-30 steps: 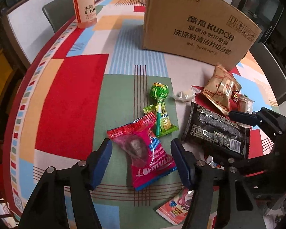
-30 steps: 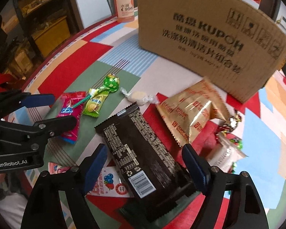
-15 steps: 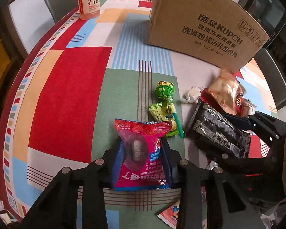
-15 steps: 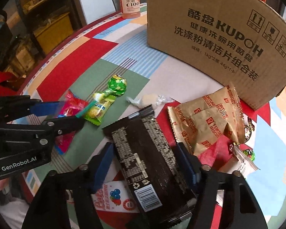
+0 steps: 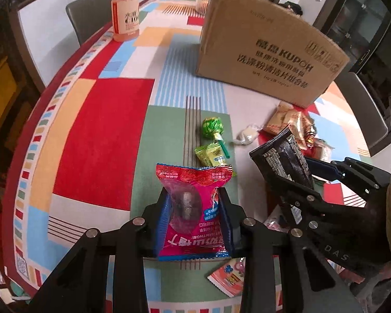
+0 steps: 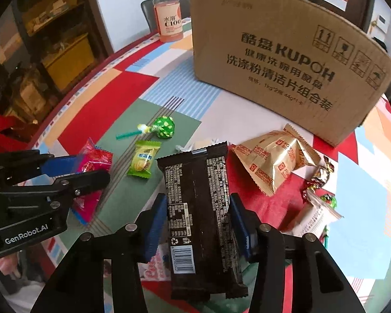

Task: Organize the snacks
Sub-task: 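Close left tool on the pink candy bag while right tool closes on the chocolate bar, then lift and carry both held snacks over the open cardboard box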

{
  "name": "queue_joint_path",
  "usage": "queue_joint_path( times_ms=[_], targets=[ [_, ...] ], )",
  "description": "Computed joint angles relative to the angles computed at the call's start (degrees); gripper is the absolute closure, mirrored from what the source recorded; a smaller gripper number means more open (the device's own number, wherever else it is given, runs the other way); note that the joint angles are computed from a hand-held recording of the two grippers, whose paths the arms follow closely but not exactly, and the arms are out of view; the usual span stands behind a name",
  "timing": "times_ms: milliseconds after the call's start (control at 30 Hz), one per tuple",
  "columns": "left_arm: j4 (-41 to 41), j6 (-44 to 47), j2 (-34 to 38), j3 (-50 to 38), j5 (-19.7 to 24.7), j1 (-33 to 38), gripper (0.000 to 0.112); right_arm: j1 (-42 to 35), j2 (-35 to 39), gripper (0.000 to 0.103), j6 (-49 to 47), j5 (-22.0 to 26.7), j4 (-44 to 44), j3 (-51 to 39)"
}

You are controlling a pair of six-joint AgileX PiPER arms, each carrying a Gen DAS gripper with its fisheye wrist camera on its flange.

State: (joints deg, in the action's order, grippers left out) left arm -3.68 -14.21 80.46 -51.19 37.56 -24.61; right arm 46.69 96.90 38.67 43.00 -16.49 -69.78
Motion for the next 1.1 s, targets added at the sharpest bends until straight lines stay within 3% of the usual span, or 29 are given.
queue_joint_path(
  times_ms=[300,367,500,567,633,733,1100],
  targets=[
    [4.02,-3.42,-3.71,-2.29,0.52,-2.91,0.078,2.9,-5.92,0.058,9.03,1.51,-7.43,1.81],
    [5.39,-4.49,-4.17,-3.24,0.57,-3.79,0.078,3.03,-7.27,0.083,10.11,1.87,-8.54,2.29],
    [6.53,-5.46,-4.74,-4.41,0.78,-4.92,0.078,2.33,-8.7,0.089,10.85,1.26,-9.04,2.75],
    [6.47,-5.51,-5.02,-4.29,0.95,-5.02,0.078,0.56,-8.84,0.089,8.49,-0.66,-4.93,2.89],
    [6.73,-5.77,-5.26,-3.88,1.05,-5.05,0.078,-0.86,-8.86,0.085,6.73,-2.62,-1.43,3.48],
    [6.04,-5.23,-5.08,-3.1,1.08,-4.5,0.078,-0.65,-6.65,0.05,6.05,-1.81,-1.04,2.55],
    [7.38,-5.66,-1.86,-1.12,-0.49,-3.65,0.078,-1.39,2.84,0.05,3.07,-0.74,1.2,-2.12]
  ],
)
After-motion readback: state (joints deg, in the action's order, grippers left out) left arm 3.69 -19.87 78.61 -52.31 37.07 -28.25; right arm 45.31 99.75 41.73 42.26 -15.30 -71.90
